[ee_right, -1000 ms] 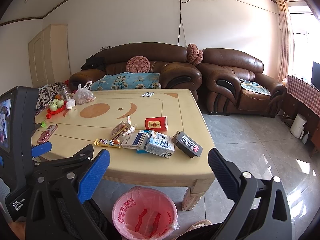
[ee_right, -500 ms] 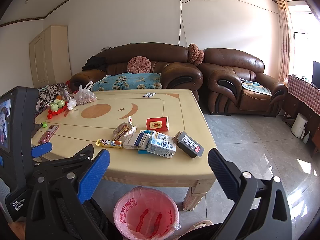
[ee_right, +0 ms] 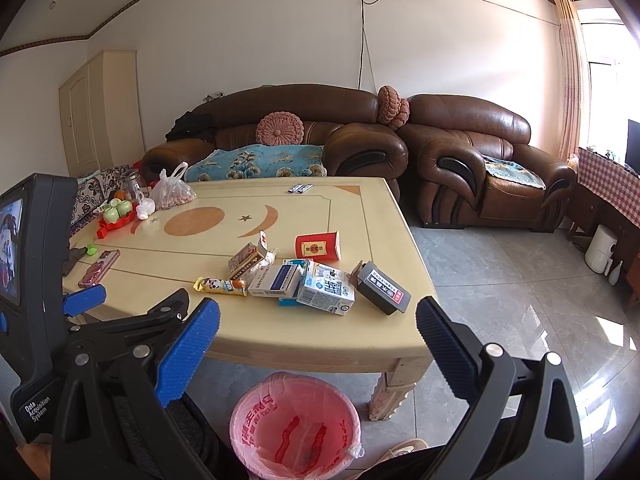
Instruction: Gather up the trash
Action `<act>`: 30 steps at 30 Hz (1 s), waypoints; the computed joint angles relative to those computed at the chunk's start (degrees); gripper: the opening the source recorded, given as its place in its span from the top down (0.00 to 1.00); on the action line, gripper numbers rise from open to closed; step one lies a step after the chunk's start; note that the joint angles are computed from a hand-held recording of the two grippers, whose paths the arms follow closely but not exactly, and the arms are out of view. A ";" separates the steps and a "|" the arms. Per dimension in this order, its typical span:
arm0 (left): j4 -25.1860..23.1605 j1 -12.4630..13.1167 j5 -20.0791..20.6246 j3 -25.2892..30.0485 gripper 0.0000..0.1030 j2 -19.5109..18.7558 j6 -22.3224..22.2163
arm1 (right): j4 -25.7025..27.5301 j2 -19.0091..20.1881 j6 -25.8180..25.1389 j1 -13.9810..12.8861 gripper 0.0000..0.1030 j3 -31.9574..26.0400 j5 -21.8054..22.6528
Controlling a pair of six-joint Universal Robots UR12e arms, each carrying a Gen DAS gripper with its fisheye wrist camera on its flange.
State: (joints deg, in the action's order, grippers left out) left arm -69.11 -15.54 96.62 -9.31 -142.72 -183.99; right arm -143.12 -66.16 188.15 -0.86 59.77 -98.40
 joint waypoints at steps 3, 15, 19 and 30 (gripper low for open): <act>-0.50 -0.01 0.06 0.79 0.06 -0.37 -0.03 | 0.02 0.04 0.03 -0.04 0.07 -0.05 0.09; -0.99 0.02 0.01 1.70 0.06 -0.79 -0.05 | 0.06 0.04 0.15 -0.04 0.07 -0.08 0.34; -1.06 0.00 0.10 1.82 0.06 -0.85 -0.03 | 0.08 0.04 0.18 -0.02 0.06 -0.08 0.34; -3.70 0.48 -2.48 4.81 0.06 -2.21 0.61 | 1.73 0.04 0.06 -0.48 0.06 -0.57 3.89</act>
State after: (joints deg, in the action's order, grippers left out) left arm -72.81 -15.06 94.14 -4.50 -144.93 -183.38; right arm -141.39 -66.12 188.21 -1.33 59.20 -94.51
